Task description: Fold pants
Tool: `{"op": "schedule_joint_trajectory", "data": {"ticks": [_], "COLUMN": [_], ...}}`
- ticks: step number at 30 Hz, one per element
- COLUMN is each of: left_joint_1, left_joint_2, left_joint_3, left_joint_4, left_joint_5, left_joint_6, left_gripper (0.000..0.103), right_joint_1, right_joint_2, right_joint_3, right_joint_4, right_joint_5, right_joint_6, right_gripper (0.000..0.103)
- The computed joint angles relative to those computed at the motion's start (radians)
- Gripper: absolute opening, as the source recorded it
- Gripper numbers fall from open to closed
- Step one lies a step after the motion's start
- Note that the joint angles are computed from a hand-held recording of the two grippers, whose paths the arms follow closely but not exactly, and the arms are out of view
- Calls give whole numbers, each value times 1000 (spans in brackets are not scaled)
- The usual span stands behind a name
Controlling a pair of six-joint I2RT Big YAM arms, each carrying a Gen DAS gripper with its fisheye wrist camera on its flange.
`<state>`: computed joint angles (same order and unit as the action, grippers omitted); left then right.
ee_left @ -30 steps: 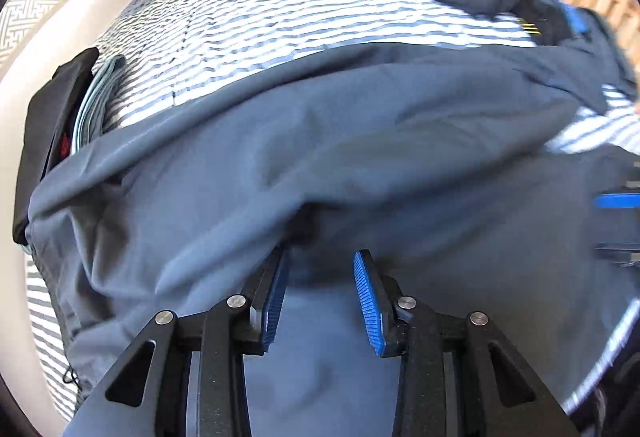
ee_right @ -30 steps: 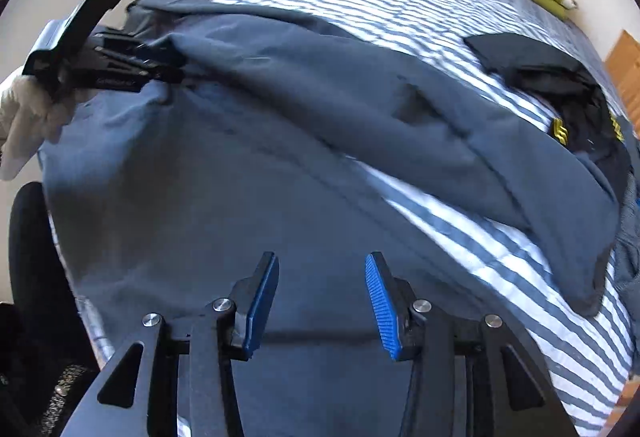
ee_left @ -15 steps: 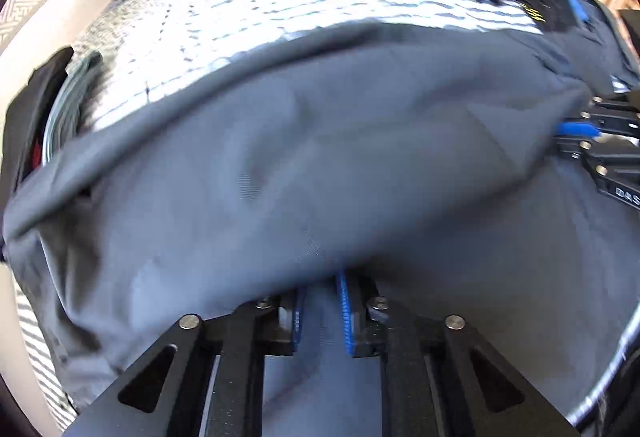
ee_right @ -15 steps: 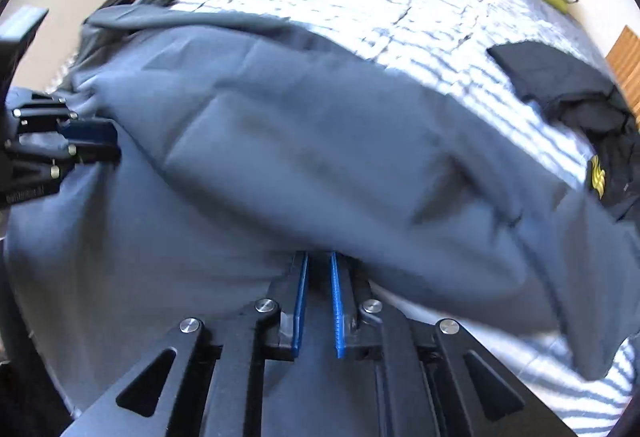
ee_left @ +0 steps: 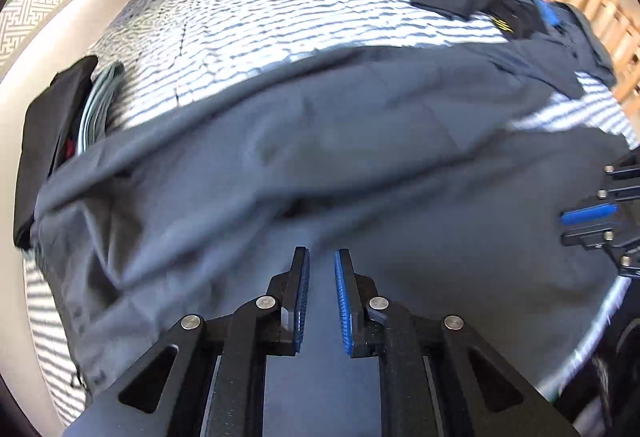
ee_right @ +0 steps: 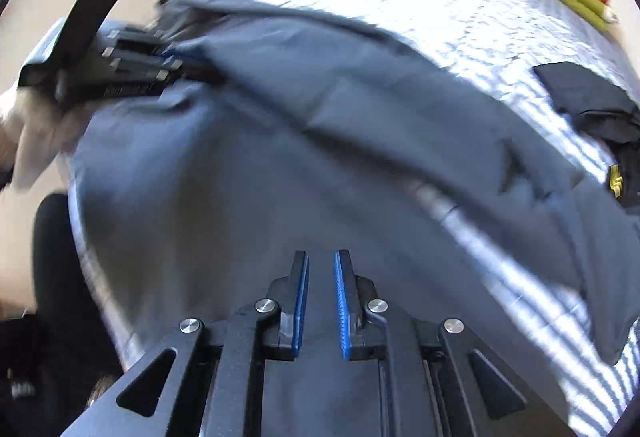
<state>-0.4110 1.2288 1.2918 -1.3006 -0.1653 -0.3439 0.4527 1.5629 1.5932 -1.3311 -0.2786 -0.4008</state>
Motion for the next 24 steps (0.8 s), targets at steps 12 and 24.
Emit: {"op": "schedule_joint_trajectory", "data": {"ticks": [12, 24], "left_joint_1": [-100, -20], "left_joint_2": [43, 9], "left_joint_3": [-44, 4], "left_joint_4": [7, -10], "left_joint_5": [2, -7], "left_joint_6": [21, -16], "left_gripper": [16, 16], "right_joint_1": [58, -10], "right_joint_2": [28, 136], "right_joint_3": [-73, 100], "right_joint_4": [175, 108], "right_joint_5": [203, 128], "right_joint_6": [3, 94], "right_gripper": [3, 7]}}
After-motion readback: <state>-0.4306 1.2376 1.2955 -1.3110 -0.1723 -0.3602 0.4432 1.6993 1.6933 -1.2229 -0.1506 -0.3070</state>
